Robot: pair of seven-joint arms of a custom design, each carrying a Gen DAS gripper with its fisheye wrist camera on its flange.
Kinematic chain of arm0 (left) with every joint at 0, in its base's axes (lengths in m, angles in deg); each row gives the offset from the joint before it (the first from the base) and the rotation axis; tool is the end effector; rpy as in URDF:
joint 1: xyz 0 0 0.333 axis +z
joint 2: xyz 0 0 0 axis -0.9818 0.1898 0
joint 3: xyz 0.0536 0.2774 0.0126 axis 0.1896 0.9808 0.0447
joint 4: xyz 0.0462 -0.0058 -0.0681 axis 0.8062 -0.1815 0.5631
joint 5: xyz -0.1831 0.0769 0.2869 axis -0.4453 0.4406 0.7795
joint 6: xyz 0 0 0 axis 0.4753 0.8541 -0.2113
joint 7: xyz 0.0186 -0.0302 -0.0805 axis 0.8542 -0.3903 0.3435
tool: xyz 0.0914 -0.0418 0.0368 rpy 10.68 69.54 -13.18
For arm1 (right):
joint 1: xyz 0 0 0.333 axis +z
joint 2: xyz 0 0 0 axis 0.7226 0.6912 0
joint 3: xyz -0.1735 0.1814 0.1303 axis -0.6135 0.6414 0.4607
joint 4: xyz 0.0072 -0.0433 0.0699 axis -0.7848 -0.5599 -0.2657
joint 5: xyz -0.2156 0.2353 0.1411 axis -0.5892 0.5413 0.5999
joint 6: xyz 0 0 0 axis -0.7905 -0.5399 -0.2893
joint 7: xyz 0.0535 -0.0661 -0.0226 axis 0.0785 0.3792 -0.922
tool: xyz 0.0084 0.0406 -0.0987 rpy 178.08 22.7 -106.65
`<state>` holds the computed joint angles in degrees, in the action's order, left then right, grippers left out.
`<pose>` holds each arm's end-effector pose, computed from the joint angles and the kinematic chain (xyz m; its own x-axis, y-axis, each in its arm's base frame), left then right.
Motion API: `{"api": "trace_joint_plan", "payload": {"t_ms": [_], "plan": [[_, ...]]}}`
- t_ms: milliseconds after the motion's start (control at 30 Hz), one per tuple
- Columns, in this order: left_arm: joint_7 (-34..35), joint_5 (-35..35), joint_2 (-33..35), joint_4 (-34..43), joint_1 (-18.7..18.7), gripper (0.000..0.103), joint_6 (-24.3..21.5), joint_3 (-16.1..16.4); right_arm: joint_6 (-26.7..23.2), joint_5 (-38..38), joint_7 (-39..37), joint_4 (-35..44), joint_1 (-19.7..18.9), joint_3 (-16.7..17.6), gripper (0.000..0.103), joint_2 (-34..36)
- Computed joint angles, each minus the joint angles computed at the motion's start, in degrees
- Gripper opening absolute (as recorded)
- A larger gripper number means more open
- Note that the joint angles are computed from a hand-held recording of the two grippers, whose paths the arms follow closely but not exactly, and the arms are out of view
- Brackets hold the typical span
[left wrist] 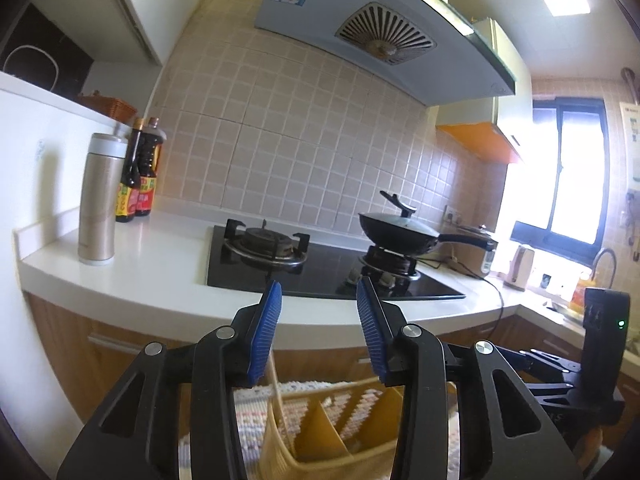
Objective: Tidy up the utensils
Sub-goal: 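Open both grippers to drop the black spoon and chopstick into the basket, then grasp a clear plastic spoon with the right gripper while the left grasps another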
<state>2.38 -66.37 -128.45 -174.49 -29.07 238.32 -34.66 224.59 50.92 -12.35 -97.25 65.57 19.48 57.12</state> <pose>0.3843 -0.3755 0.6659 0.0245 -0.9679 0.2502 -0.1431 -0.2511 -0.9573 0.5130 0.1684 0.6337 0.6045 -0.7920 -0.0858 -0.3913 -0.2013 -0.8980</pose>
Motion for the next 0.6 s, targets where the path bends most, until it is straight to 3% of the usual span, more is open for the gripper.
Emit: {"api": "trace_joint_plan", "payload": {"t_ms": [100, 200, 467, 600], "plan": [[0.64, 0.09, -0.49, -0.96, -4.2, 0.041, -1.73, 2.38, -1.73, -3.47, 3.24, -2.7, -0.47, -0.07, 0.066, -3.36], [1.66, 0.53, 0.41, -0.5, -8.72, 0.043, -6.26, 3.85, -3.46, -10.34, 9.0, -4.81, -1.07, 0.08, 0.066, -6.07], [5.14, -1.2, 10.15, -1.94, -27.35, 0.045, -17.41, 9.56, -19.53, -29.85, 24.85, -8.4, -3.5, 0.71, 0.066, -12.95], [4.61, -5.96, 13.16, -7.55, -38.8, 0.046, -17.3, 15.73, -26.83, -32.23, 28.26, -10.93, -3.49, -0.43, 0.066, -15.64]]}}
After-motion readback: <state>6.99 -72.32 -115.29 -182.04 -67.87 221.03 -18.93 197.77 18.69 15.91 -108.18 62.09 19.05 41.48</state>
